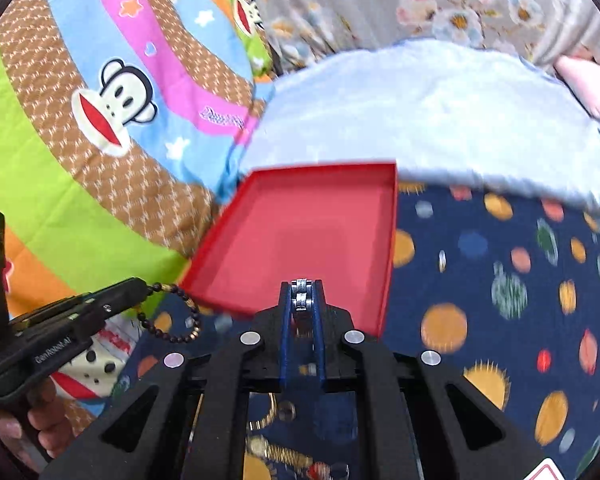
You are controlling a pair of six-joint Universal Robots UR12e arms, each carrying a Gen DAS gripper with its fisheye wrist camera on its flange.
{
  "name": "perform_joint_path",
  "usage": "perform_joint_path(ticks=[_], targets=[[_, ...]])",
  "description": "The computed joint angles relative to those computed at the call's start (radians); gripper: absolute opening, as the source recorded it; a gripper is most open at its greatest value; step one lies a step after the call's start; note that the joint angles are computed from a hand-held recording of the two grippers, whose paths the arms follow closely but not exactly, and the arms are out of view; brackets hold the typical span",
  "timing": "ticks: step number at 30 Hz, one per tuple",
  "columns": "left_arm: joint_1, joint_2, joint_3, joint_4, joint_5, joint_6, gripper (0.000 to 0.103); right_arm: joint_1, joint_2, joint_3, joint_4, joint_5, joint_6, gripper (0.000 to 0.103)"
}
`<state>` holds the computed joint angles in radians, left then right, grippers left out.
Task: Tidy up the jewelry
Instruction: 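Carry the bracelet and watch into the red tray while both tools open to release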
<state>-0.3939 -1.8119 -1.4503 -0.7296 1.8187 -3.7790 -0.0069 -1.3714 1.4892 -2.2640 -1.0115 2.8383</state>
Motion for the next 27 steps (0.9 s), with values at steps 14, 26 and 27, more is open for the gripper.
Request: perform_joint_path(ticks=[14, 26, 27], targets=[[0.113, -0.217, 0.250, 0.010, -0.066, 0.141, 0.007, 0.078, 0.290, -0.355, -0.014, -0.076, 0.130, 0.009], [0.130, -0.300, 0.294, -0.078, 0.003, 0.127, 0.026, 0.078, 0.328, -0.330, 0.010, -0.184, 0.094, 0.011], [0.127, -0.293, 0.283, -0.080, 0.011, 0.113, 0.041, 0.076, 0.313, -0.306, -0.009, -0.194, 0.090, 0.011]])
